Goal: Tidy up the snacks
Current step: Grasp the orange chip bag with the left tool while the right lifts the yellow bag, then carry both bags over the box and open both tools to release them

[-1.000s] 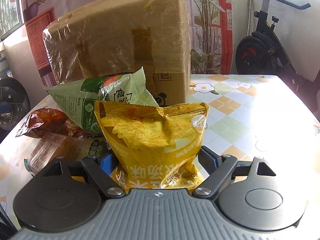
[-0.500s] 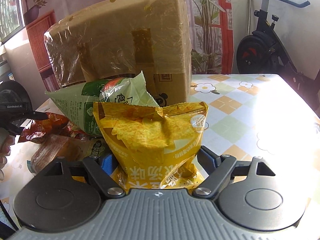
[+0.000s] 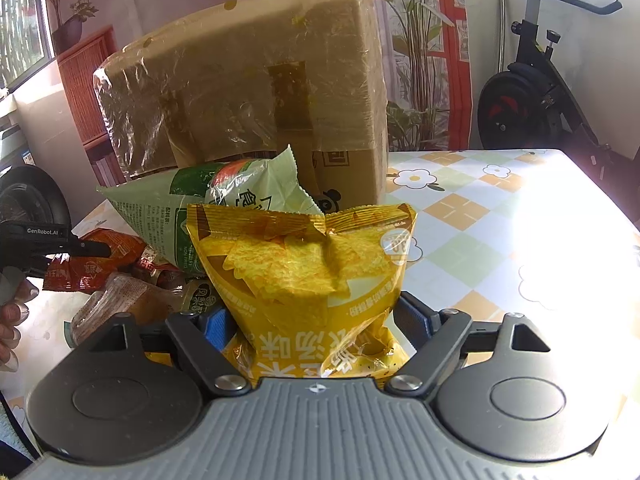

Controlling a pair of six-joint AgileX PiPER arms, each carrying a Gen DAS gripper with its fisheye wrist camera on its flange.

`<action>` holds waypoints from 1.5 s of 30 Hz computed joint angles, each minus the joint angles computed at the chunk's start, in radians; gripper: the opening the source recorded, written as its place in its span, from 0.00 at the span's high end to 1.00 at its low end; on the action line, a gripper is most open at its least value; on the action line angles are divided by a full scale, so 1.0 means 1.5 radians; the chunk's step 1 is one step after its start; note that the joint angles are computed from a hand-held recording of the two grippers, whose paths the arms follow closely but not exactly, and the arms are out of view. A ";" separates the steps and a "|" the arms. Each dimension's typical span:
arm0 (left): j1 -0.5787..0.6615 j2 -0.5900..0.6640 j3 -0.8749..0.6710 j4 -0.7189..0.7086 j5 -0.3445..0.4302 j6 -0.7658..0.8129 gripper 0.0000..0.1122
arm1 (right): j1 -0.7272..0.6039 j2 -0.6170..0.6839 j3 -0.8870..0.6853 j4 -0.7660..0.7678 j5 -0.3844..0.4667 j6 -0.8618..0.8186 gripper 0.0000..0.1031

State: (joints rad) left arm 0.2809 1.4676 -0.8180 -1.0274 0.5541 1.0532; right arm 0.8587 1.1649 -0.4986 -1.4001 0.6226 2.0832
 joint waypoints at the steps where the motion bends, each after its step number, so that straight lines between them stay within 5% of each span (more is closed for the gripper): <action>1: 0.003 -0.020 0.009 -0.001 -0.002 0.009 0.45 | 0.008 -0.001 -0.001 -0.002 0.009 0.001 0.20; 10: 0.035 -0.182 0.023 -0.002 0.013 0.031 0.45 | 0.079 -0.035 -0.014 0.007 0.093 -0.056 0.27; 21: -0.035 -0.242 -0.096 0.019 -0.005 -0.040 0.45 | 0.099 -0.142 -0.039 0.002 0.201 -0.101 0.27; 23: -0.062 -0.231 -0.134 0.035 -0.013 -0.053 0.45 | 0.054 -0.162 -0.063 -0.010 0.164 -0.134 0.27; 28: -0.170 -0.181 -0.239 0.124 -0.083 -0.117 0.45 | -0.129 -0.149 -0.162 -0.008 -0.033 -0.271 0.27; 32: -0.260 -0.088 -0.358 0.325 -0.123 -0.306 0.45 | -0.240 -0.071 -0.259 -0.090 -0.165 -0.264 0.27; 37: -0.314 0.045 -0.505 0.537 -0.094 -0.512 0.45 | -0.275 0.061 -0.378 -0.155 -0.197 -0.225 0.27; 45: -0.321 0.182 -0.661 0.606 0.015 -0.598 0.43 | -0.292 0.213 -0.515 -0.006 -0.211 -0.358 0.26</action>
State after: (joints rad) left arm -0.2013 1.7404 -1.8090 -0.1189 0.5761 0.1562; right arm 0.4201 1.4841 -1.2710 -1.4085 0.3067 1.5468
